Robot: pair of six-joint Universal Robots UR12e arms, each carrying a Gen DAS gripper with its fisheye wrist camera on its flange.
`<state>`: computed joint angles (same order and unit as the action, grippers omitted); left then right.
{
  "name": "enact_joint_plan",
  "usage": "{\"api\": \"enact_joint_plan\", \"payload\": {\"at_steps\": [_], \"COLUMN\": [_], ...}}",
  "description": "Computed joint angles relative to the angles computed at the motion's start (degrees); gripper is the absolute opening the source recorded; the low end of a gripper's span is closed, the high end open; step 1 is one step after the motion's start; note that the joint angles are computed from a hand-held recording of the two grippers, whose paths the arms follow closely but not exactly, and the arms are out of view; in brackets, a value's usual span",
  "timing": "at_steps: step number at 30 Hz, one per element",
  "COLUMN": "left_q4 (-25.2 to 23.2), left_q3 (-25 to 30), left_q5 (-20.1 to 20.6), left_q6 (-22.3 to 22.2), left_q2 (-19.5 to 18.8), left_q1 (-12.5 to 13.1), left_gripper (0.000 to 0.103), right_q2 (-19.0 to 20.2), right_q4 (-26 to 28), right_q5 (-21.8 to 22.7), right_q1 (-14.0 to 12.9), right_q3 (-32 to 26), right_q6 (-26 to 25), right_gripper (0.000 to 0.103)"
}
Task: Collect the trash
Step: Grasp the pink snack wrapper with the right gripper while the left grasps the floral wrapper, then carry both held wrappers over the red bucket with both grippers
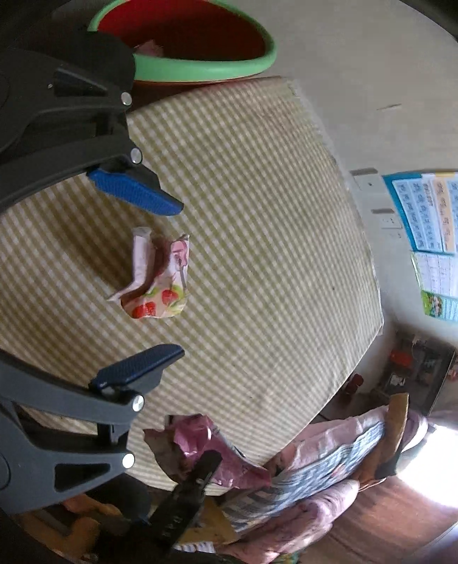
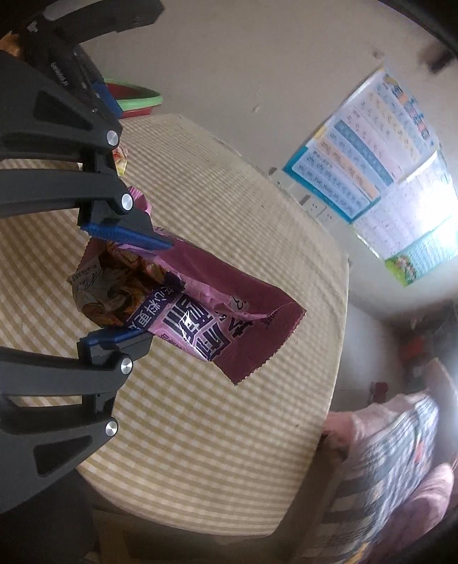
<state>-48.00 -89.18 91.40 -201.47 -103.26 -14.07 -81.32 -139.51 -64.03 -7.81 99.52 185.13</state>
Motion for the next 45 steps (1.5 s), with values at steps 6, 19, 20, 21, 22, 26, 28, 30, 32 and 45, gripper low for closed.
{"api": "enact_joint_plan", "payload": {"at_steps": [6,19,20,21,22,26,28,30,32,45], "left_q4": [-2.67,0.68,1.72,2.68,4.49,8.47,10.20,11.43,12.86,21.63], "left_q3": [0.75,-2.48,-2.89,-3.26,-3.96,-5.23,-5.99,-6.52,-7.12,-10.63], "left_q5": [-0.23,-2.52,-1.80,-1.02,0.08,2.63,3.96,4.51,4.64,4.96], "left_q6": [-1.95,-0.95,-0.73,-0.53,-0.32,-0.42,-0.94,-1.36,-1.93,-1.30], "left_q2": [-0.85,-0.08,0.28,0.67,1.27,2.59,3.30,3.91,4.45,7.69], "left_q1": [-0.22,0.21,0.11,0.00,-0.10,0.01,0.15,0.50,0.93,1.23], "left_gripper": [0.073,0.050,0.050,0.050,0.050,0.050,0.050,0.050,0.050,0.051], "right_q2": [-0.65,-1.62,-1.62,-1.66,-1.69,-1.82,-1.89,-2.08,-2.41,-6.68], "right_q4": [-1.17,-0.94,-0.81,-0.78,-0.70,-0.10,0.61,1.04,1.38,-1.01], "right_q5": [0.16,-1.59,-1.72,-1.96,-2.35,-3.57,-4.32,-4.86,-5.74,-11.13], "right_q1": [0.20,1.81,1.90,2.07,2.32,3.22,3.81,4.30,5.03,8.72], "right_q3": [0.66,1.00,0.97,0.99,0.95,0.72,0.59,0.60,0.62,2.13], "right_q6": [-1.27,-4.70,-4.95,-5.08,-5.33,-6.27,-6.99,-7.56,-8.28,-11.62], "right_gripper": [0.039,0.039,0.039,0.039,0.039,0.040,0.040,0.040,0.040,0.041]}}
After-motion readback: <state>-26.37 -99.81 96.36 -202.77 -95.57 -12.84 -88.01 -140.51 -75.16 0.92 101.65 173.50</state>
